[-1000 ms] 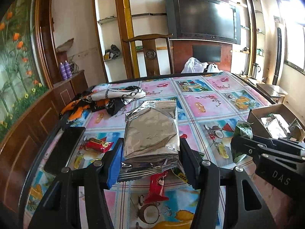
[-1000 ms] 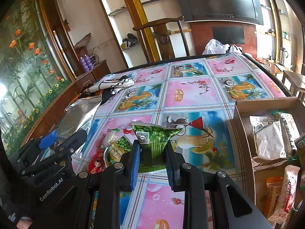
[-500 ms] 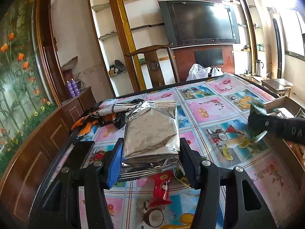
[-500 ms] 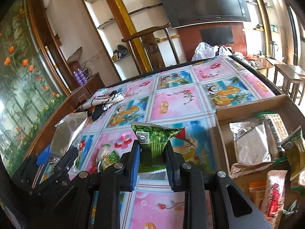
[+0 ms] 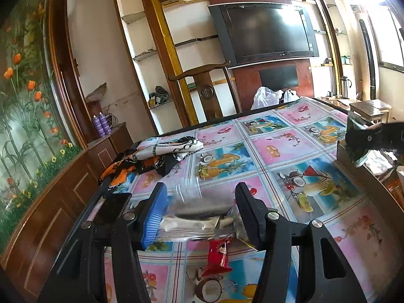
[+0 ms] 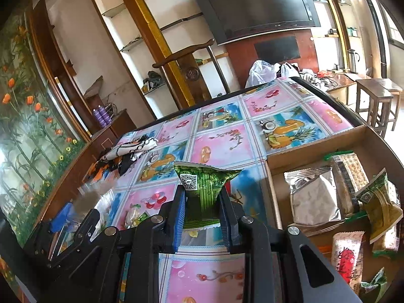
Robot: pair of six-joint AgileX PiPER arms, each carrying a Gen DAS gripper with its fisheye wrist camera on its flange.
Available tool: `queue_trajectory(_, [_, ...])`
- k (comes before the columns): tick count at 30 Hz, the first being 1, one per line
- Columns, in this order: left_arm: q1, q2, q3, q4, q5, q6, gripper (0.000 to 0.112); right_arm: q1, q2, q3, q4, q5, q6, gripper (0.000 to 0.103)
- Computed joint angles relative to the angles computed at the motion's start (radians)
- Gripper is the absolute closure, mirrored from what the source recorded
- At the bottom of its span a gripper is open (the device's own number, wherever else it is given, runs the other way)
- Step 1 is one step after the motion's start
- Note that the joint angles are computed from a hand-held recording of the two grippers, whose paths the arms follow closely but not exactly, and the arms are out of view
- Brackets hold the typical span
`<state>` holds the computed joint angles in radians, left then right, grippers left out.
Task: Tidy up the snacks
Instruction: 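Lift the silver foil bag and green bag and carry both toward the cardboard box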
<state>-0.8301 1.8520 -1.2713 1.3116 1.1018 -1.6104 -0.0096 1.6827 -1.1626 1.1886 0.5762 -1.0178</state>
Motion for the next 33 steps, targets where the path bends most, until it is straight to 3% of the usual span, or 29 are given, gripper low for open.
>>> queue_trajectory(7, [-0.006, 0.002, -0.002, 0.001, -0.004, 0.008, 0.056, -0.038, 0.002, -0.009, 0.01, 0.012, 0.008, 0.077])
queue_trajectory(12, [0.11, -0.112, 0.05, -0.144, -0.185, 0.098, 0.056, -0.047, 0.004, -0.013, 0.007, 0.014, 0.015, 0.077])
queue_trajectory(14, [0.188, -0.174, 0.086, -0.251, -0.289, 0.213, 0.053, -0.047, 0.01, -0.019, -0.002, 0.017, 0.026, 0.077])
queue_trajectory(16, [0.262, -0.226, 0.131, -0.31, -0.316, 0.267, 0.044, -0.05, 0.018, -0.025, -0.002, 0.039, 0.031, 0.077])
queue_trajectory(18, [0.382, -0.269, 0.179, -0.47, -0.432, 0.426, 0.038, -0.046, 0.021, -0.026, -0.007, 0.043, 0.031, 0.077])
queue_trajectory(22, [0.546, -0.284, 0.213, -0.767, -0.543, 0.668, 0.038, -0.037, 0.019, -0.021, -0.013, 0.055, 0.023, 0.077])
queue_trajectory(27, [0.601, -0.244, 0.205, -1.023, -0.595, 0.94, 0.028, -0.037, 0.017, -0.016, -0.004, 0.057, 0.01, 0.076])
queue_trajectory(33, [0.616, -0.151, 0.148, -1.195, -0.543, 1.137, 0.028, -0.041, 0.018, -0.014, 0.006, 0.066, 0.001, 0.076])
